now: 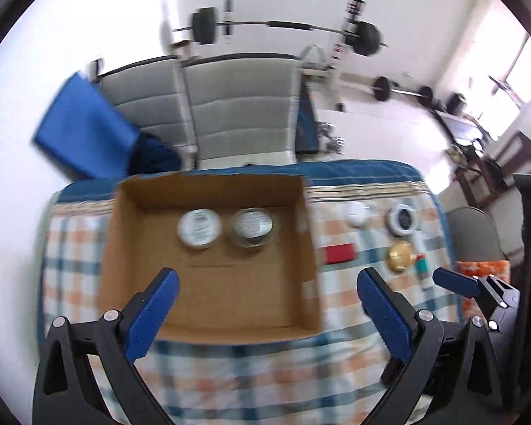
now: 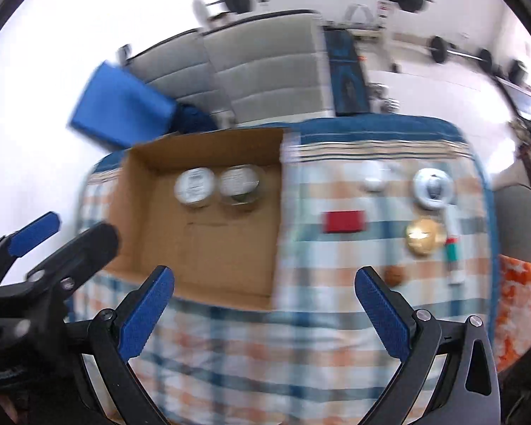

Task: Organize rigid objects
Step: 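Grasp the gold round tin with the left tool while the right tool grasps the spray bottle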

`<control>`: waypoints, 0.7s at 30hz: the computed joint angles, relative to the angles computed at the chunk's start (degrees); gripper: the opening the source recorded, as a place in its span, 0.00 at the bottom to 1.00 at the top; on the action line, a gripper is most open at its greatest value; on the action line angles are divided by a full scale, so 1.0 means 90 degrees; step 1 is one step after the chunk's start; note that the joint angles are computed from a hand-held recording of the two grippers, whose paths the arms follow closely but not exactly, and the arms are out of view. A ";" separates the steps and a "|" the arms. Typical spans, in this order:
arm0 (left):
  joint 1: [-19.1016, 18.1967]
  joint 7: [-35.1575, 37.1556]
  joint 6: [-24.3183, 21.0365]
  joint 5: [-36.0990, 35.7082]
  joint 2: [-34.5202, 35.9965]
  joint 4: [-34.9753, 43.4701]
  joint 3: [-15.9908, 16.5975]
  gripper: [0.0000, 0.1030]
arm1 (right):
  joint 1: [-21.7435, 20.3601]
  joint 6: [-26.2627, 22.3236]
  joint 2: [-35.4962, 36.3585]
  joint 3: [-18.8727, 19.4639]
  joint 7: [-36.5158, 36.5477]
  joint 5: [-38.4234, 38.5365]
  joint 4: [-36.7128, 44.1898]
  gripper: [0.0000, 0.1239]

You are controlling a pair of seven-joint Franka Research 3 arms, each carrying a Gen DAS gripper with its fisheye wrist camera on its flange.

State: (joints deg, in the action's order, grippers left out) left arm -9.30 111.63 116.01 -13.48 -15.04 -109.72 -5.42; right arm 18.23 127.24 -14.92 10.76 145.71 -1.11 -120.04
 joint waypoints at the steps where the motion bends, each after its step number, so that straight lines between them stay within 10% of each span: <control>1: -0.0091 -0.0067 0.0034 -0.0022 0.0072 0.0019 -0.0118 1.00 | -0.0054 -0.0042 -0.0213 -0.0099 -0.0030 0.0049 -0.0252 0.83; 8: -0.0681 -0.0889 0.0495 0.0761 0.0907 0.0036 -0.0902 1.00 | -0.1038 -0.0365 -0.1091 -0.0757 -0.0410 0.0232 -0.2081 0.83; 21: -0.1438 -0.2045 0.0341 0.2089 0.2822 0.0537 -0.1411 1.00 | -0.1560 0.1771 0.0203 -0.1524 -0.2880 0.2671 -0.3456 0.51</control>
